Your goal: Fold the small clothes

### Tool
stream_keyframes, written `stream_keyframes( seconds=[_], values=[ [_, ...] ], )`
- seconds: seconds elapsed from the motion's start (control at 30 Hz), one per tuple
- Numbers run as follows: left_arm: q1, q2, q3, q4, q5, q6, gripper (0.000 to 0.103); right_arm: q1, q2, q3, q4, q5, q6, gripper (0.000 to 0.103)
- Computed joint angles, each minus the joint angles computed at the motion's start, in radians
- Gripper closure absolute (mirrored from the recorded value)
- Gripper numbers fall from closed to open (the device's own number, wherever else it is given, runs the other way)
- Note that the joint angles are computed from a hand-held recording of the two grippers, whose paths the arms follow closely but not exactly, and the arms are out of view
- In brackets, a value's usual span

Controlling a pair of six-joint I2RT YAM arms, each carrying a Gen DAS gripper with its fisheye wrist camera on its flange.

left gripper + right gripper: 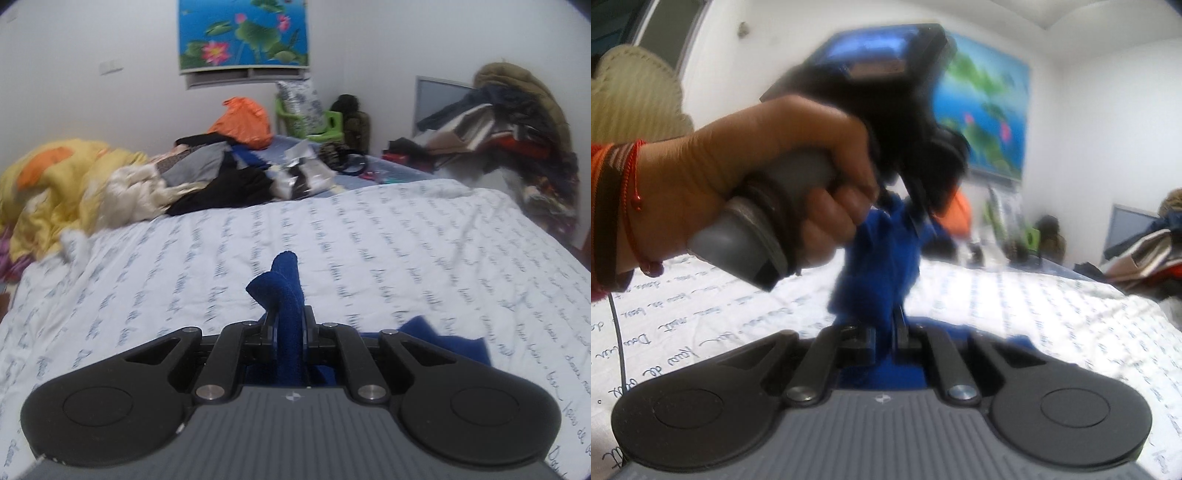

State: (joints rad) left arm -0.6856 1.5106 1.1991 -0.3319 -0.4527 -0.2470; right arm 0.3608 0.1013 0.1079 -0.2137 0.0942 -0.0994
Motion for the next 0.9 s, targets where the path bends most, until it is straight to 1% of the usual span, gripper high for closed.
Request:
stream_keyframes(
  seconds=[0.07,0.3,0.33,0.37,0.47,0.5,0.67,0.7,0.77,0.87,0.9],
  values=[
    [-0.029,0.029,0.022,0.004,-0.011,0.000,0.091,-0.120,-0.035,0.006,-0.041,-0.095,-0.004,0.096],
    [-0.087,0.143,0.112,0.004,0.009,-0.014,0.091,-0.620,-0.069,0.019,-0.146,-0.519,-0.025,0.097],
    [-0.096,0.158,0.123,0.006,0.010,-0.014,0.091,-0.679,-0.048,0.011,-0.128,-0.565,-0.037,0.097],
    [-0.105,0.175,0.135,0.005,0.013,-0.016,0.091,-0.731,-0.053,0.007,-0.136,-0.602,-0.048,0.097],
    [-0.135,0.228,0.174,0.004,0.020,-0.025,0.091,-0.839,-0.059,-0.007,-0.154,-0.675,-0.075,0.097],
    [-0.143,0.250,0.191,0.002,0.023,-0.026,0.091,-0.892,-0.058,-0.010,-0.166,-0.717,-0.090,0.097],
    [-0.196,0.336,0.234,0.032,0.006,0.006,0.091,-1.046,0.012,-0.022,-0.146,-0.818,-0.134,0.097],
    [-0.206,0.354,0.246,0.034,0.004,0.009,0.091,-1.113,0.049,-0.016,-0.147,-0.872,-0.161,0.097],
    [-0.220,0.394,0.274,0.030,0.003,0.011,0.091,-1.188,0.132,-0.010,-0.128,-0.930,-0.190,0.097],
    [-0.231,0.463,0.333,0.006,0.005,-0.005,0.091,-1.256,0.338,0.012,-0.058,-0.979,-0.224,0.097],
    [-0.230,0.487,0.354,-0.003,0.008,-0.017,0.091,-1.271,0.366,0.020,-0.070,-0.987,-0.237,0.097]
  ],
)
